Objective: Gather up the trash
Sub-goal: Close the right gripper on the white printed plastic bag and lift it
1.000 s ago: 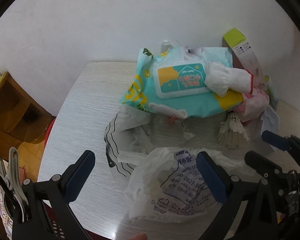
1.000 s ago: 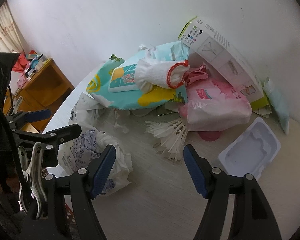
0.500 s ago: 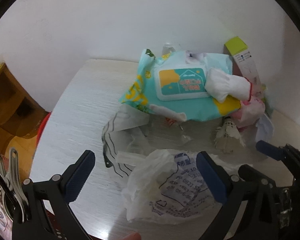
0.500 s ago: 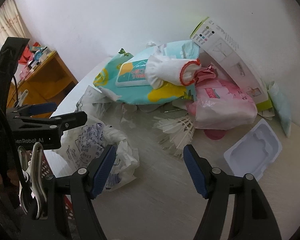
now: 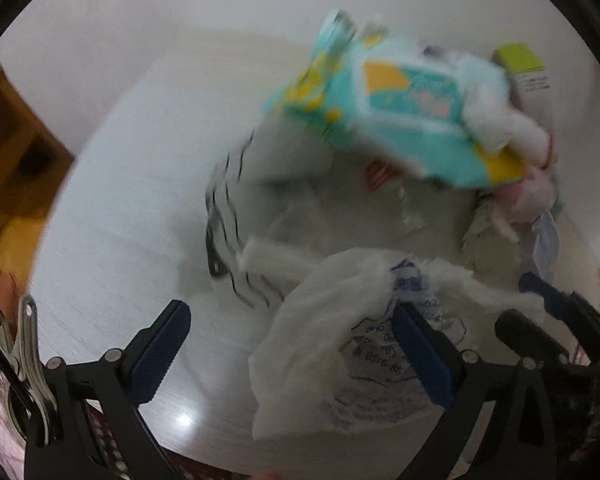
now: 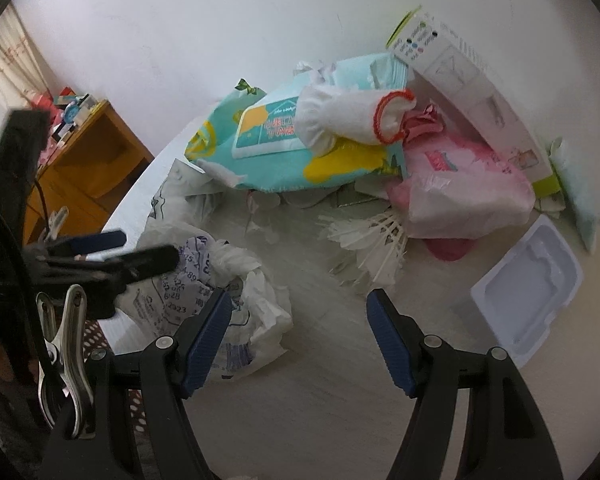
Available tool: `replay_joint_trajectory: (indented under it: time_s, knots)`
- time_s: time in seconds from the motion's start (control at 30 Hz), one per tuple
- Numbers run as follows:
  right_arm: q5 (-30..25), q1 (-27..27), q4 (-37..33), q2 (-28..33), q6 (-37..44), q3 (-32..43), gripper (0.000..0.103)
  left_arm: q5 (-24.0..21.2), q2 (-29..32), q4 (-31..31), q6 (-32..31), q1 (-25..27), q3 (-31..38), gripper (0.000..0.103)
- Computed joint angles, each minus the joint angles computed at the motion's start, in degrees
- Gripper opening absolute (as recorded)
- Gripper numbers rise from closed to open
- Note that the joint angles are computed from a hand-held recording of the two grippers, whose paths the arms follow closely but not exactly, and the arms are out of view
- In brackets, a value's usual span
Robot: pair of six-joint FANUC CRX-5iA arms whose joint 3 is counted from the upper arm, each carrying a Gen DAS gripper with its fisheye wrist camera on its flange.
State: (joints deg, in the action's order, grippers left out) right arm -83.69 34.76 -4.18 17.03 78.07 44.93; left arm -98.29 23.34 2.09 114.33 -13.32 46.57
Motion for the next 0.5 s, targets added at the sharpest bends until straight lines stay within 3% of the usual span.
replay_joint_trajectory:
  time_s: [0.1,0.23,0.43,0.5]
  knots:
    - [-2.17,-1.44,-4.74,1.52,-1.08,2.3,0.072,3.57,-2.4,4.76,1.14,1.85,-6.24,0.099]
    - [-4.03,-2.46,-9.54,3.07,-1.72,3.61,0.072,3.69,-2.91,6.46,2.8,2.77,-8.81,0.102]
    - [-6.37,-1.77,-11.05,4.68,-2.49,3.69,0.071,5.2,-4.39,3.62,1.07,1.41,-9.87,0.103]
    - [-5.49,-1.38,-10.81,4.25,-2.32,2.81,0.065,4.8,-4.18,2.68,0.13,0.37,-9.17,0.103]
